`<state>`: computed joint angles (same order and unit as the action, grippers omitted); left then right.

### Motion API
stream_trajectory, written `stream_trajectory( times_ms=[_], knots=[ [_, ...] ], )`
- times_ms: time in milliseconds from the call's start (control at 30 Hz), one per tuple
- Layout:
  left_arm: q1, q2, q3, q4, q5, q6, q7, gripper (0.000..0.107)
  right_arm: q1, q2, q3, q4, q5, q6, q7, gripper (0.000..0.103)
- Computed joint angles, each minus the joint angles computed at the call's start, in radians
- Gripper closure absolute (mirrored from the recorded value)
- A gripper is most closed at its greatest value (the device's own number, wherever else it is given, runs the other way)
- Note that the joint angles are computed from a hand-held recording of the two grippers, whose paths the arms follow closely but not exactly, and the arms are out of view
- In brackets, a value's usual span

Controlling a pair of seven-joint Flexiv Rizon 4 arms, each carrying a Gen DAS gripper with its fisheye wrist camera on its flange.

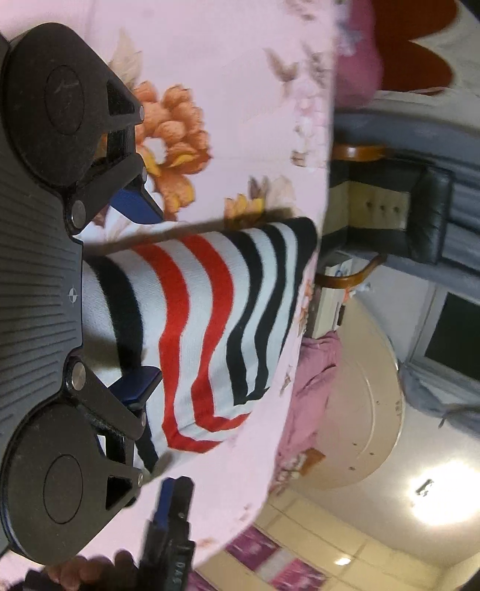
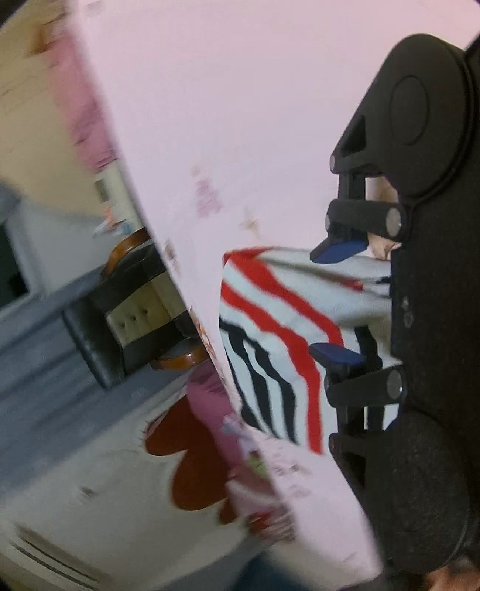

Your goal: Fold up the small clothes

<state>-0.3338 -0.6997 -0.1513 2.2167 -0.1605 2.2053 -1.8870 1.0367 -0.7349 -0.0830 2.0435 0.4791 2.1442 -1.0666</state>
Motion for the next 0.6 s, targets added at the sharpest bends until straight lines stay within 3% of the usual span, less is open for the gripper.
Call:
stream_trajectory(
  times_ms=[100, 233, 400, 600],
  knots=[
    [0.157, -0.042, -0.112, 0.008, 0.139, 0.033, -0.105, 0.038, -0.175, -0.008, 0.155, 0.025, -0.118, 0.051, 0.072, 0.053],
    [0.265, -0.092, -0.184, -0.012, 0.268, 0.038, -0.181, 0.039, -0.36, -0.052, 0.301, 0.05, -0.322, 0.103, 0.181, 0.053],
    [0.31, -0.129, -0.217, -0.044, 0.331, 0.018, -0.219, 0.038, -0.385, -0.079, 0.302, 0.049, -0.405, 0.081, 0.25, 0.048],
    [0.378, -0.195, -0.275, -0.084, 0.401, 0.015, -0.255, 0.038, -0.425, -0.11, 0.319, 0.051, -0.505, 0.125, 0.298, 0.045]
  ],
)
